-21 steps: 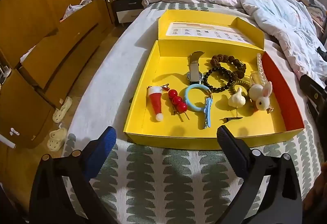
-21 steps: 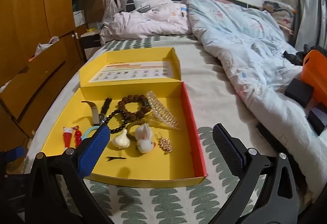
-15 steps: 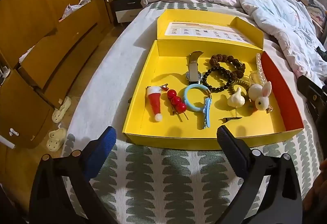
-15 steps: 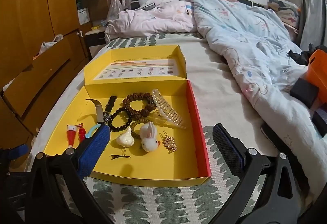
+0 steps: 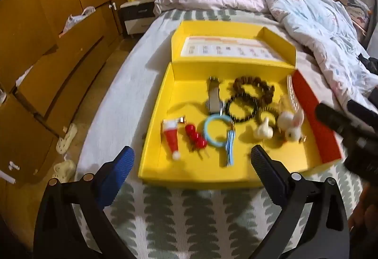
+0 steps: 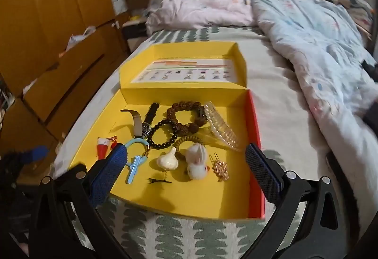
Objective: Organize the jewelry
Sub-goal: 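Move both grippers over the yellow jewelry tray, then grasp the red three-bead hairpin with the left gripper while the right gripper grasps the white rabbit figurine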
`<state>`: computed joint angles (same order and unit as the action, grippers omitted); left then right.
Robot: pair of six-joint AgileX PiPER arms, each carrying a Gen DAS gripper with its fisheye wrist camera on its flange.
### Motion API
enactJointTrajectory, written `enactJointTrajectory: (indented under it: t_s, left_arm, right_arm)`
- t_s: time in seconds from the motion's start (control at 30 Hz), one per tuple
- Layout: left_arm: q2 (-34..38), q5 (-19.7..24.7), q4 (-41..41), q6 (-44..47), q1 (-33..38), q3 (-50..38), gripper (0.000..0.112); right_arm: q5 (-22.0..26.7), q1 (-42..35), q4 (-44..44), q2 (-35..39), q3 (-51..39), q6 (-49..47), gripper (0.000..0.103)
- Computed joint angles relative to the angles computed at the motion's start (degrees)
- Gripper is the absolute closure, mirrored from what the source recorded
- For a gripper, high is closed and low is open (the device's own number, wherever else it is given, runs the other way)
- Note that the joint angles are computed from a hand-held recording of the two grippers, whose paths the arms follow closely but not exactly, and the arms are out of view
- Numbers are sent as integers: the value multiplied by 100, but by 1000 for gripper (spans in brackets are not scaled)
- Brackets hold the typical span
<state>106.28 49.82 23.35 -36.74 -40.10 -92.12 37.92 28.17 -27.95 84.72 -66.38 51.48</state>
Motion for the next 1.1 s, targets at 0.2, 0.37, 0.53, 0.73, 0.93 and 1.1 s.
enactJointTrajectory:
  t_s: [0.2,0.37,0.53,0.73,0.93,1.1]
  left_arm:
    - [968,750,-1476,1388,468,-1552,15]
    - [1266,872,-1805,1680,590,-1907,15]
    - [1566,1065,-2282,2021,814,-2257,15]
    - [1842,1259,-3003,2425,1102,-2566,15]
    - [2009,1483,-3707,2943,1306,-2827,18]
    - [2216,1660,-4088,3079,1473,-2983,18]
  right_arm:
    - [361,-209,439,358,-565,-694,6]
    - [449,-571,1077,553,-706,-1377,6]
    - [152,-810,1553,642,-672,-1740,21]
    - [188,-1055,2231,967,-793,-2284,45]
    - [83,-1232,2919,981,-682,-2805,51]
    - [102,-1229,3141,1116,-665,-2978,52]
